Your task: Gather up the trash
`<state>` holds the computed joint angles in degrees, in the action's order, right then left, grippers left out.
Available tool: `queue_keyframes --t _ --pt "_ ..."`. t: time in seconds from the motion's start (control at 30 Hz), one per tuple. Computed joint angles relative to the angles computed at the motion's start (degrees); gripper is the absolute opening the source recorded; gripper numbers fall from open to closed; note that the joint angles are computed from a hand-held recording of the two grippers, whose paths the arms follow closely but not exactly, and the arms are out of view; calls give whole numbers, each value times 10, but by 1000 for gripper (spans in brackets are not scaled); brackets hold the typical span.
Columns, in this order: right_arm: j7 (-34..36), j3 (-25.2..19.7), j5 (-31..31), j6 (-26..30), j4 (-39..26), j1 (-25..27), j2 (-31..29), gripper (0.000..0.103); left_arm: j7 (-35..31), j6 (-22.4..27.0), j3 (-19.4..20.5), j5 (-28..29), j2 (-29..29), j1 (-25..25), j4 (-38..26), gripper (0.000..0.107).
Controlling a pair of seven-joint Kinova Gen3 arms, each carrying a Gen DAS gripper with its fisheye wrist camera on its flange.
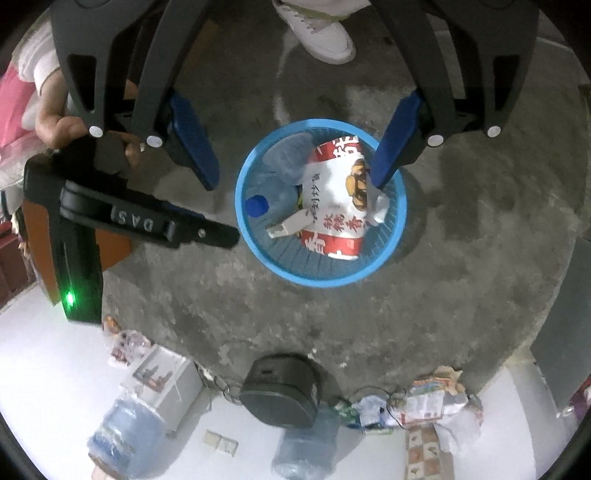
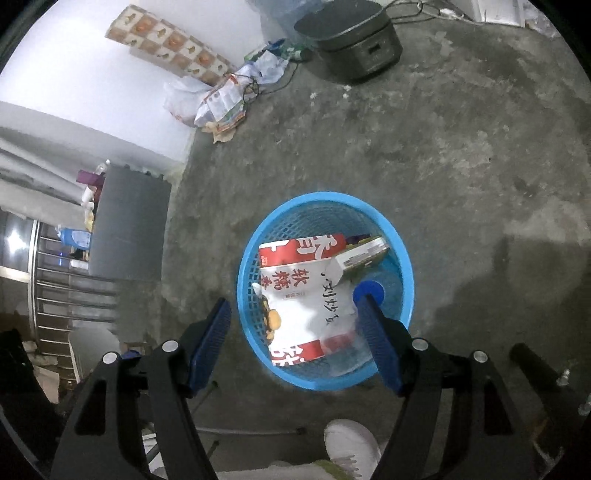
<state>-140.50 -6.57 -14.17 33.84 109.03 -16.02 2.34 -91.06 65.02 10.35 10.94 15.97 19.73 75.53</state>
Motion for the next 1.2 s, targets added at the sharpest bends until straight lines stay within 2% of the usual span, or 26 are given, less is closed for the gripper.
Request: queue_keyframes --t 0.07,0.2,0.33,0.47,0.53,0.67,0.8,0.87,0.97,1.07,1.2 --pt "-38 -36 47 17 -9 16 -17 70 -1 -4 -1 13 -21 -8 9 79" --pt "-106 -142 140 66 -46 75 -45 70 -5 -5 -5 34 -73 -26 25 79" --pt "-158 -248 233 135 -103 112 -81 70 -22 -2 -14 54 -144 -46 43 80" --pt "-195 -354 326 210 -166 137 -96 79 -17 7 -33 63 -236 -62 61 85" --pt "-207 -403 373 255 -201 136 -97 84 4 9 -32 44 -272 -71 67 90" --pt "-245 -421 466 325 -251 47 -84 91 74 26 -33 -3 -365 -96 87 92" --pt "-266 -434 557 408 -304 -59 -47 94 133 63 -4 -68 -432 -154 86 93" --pt "-262 -431 587 428 -323 -112 -35 95 160 91 14 -103 -461 -187 79 94" --pt "-258 -437 645 476 -358 -192 -8 96 179 120 28 -144 -504 -230 77 94" --pt "-239 -450 715 542 -402 -272 31 97 179 145 22 -168 -547 -259 80 94" --pt "-188 -449 797 606 -447 -378 76 97 186 211 29 -197 -571 -322 66 94"
